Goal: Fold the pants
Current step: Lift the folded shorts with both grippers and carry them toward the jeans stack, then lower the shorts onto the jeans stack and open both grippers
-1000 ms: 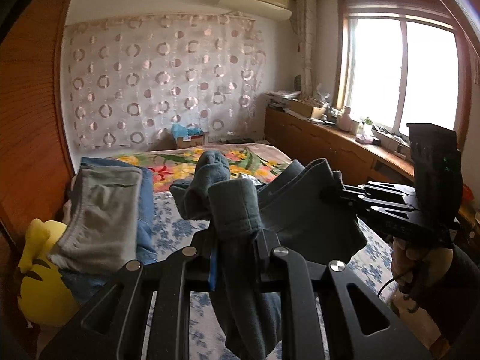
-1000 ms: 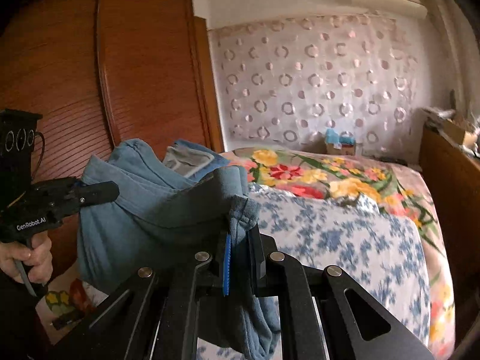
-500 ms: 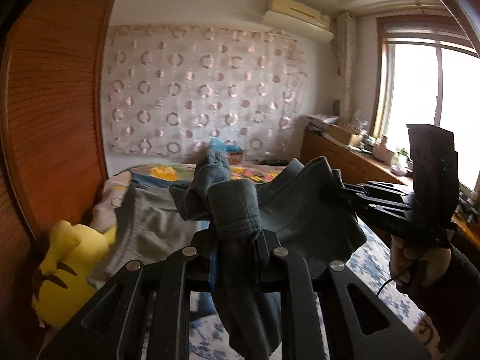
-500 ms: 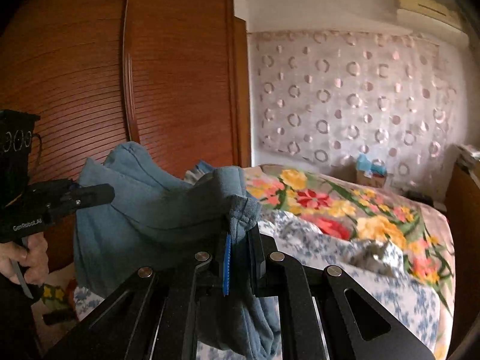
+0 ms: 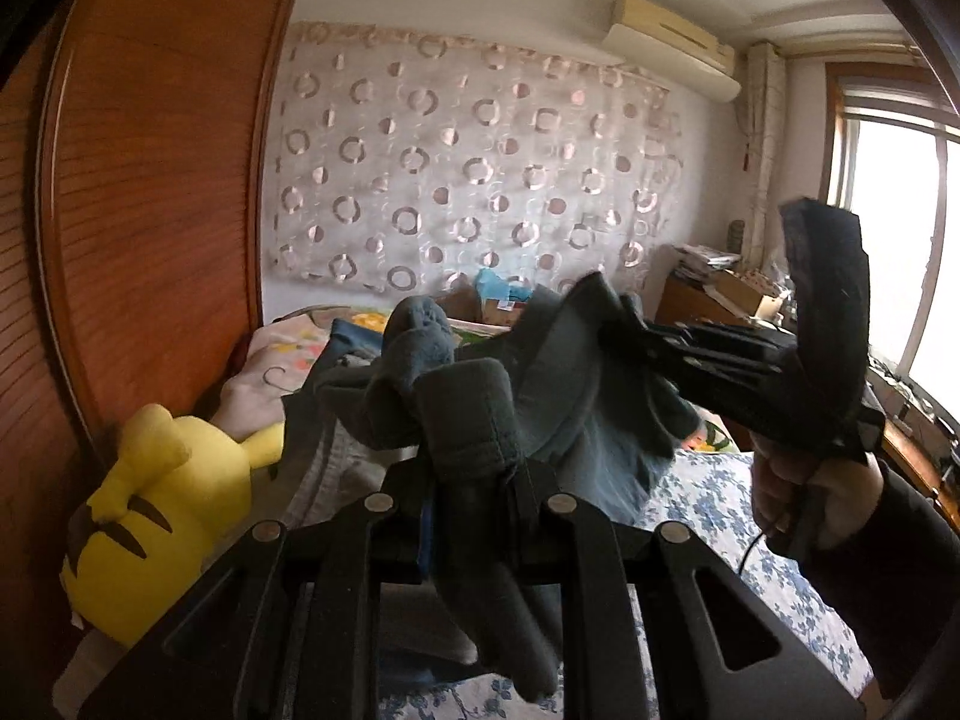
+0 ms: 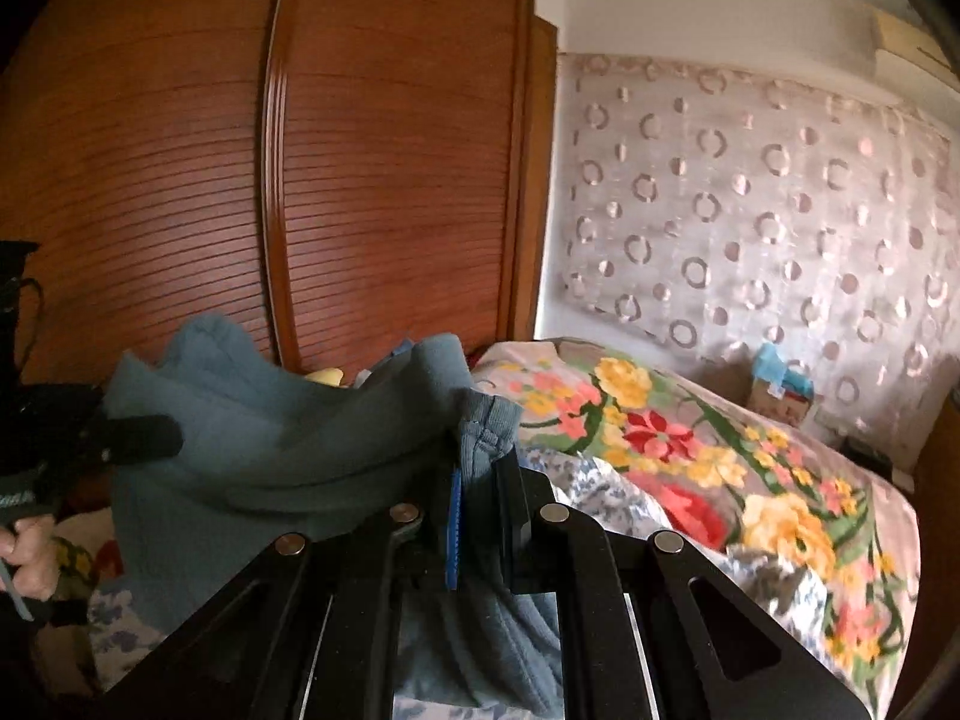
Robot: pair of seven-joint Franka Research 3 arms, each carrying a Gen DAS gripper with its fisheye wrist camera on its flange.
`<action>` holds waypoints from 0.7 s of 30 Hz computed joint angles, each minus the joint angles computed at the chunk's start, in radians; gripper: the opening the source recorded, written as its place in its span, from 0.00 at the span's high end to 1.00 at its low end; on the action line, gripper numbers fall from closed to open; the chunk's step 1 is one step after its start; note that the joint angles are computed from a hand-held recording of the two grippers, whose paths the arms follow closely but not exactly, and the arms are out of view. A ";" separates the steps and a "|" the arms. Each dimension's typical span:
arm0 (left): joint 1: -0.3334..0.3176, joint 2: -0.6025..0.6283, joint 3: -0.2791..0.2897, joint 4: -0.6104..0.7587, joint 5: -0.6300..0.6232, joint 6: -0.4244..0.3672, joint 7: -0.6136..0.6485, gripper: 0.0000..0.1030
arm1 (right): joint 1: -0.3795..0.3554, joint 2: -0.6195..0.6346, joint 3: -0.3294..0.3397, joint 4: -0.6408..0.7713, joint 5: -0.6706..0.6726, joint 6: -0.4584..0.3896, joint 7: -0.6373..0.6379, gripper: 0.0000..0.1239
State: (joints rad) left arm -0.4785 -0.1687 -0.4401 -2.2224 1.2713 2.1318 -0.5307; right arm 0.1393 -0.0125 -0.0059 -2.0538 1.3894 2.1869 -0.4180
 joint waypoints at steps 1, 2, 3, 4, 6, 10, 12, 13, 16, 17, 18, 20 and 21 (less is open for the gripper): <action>-0.001 -0.003 -0.001 -0.002 -0.002 -0.004 -0.006 0.82 | 0.006 0.010 0.006 0.013 0.001 0.004 0.000 0.93; -0.001 -0.006 -0.003 -0.013 0.005 -0.008 -0.027 0.82 | 0.010 0.023 0.011 0.028 0.001 0.003 -0.002 0.93; -0.001 -0.009 -0.004 -0.017 0.004 -0.017 -0.036 0.82 | 0.014 0.036 0.016 0.042 0.001 0.002 -0.005 0.93; -0.002 -0.010 -0.007 -0.022 0.003 -0.030 -0.043 0.82 | 0.020 0.052 0.025 0.060 0.001 0.007 -0.007 0.93; -0.002 -0.017 -0.008 -0.032 -0.001 -0.045 -0.057 0.82 | 0.029 0.078 0.040 0.088 -0.006 0.016 -0.010 0.93; 0.000 -0.034 -0.008 -0.064 -0.024 -0.062 -0.100 0.82 | 0.043 0.126 0.066 0.134 -0.029 0.032 -0.019 0.93; -0.003 -0.037 -0.014 -0.076 -0.040 -0.089 -0.113 0.82 | 0.048 0.146 0.078 0.152 -0.050 0.038 -0.019 0.93; -0.003 -0.041 -0.013 -0.084 -0.041 -0.087 -0.122 0.82 | 0.051 0.154 0.085 0.159 -0.056 0.042 -0.025 0.93; -0.004 -0.049 -0.011 -0.107 -0.065 -0.083 -0.147 0.80 | 0.057 0.182 0.102 0.192 -0.077 0.038 -0.013 0.93; -0.003 -0.048 -0.011 -0.108 -0.074 -0.085 -0.146 0.80 | 0.061 0.189 0.108 0.201 -0.081 0.041 -0.012 0.93; -0.003 -0.042 -0.011 -0.104 -0.088 -0.093 -0.141 0.78 | 0.064 0.196 0.114 0.209 -0.085 0.045 -0.013 0.93; -0.006 -0.035 -0.013 -0.101 -0.107 -0.109 -0.134 0.73 | 0.065 0.208 0.121 0.222 -0.092 0.044 -0.009 0.93; -0.008 -0.034 -0.014 -0.103 -0.112 -0.112 -0.134 0.69 | 0.068 0.214 0.125 0.229 -0.098 0.050 -0.001 0.93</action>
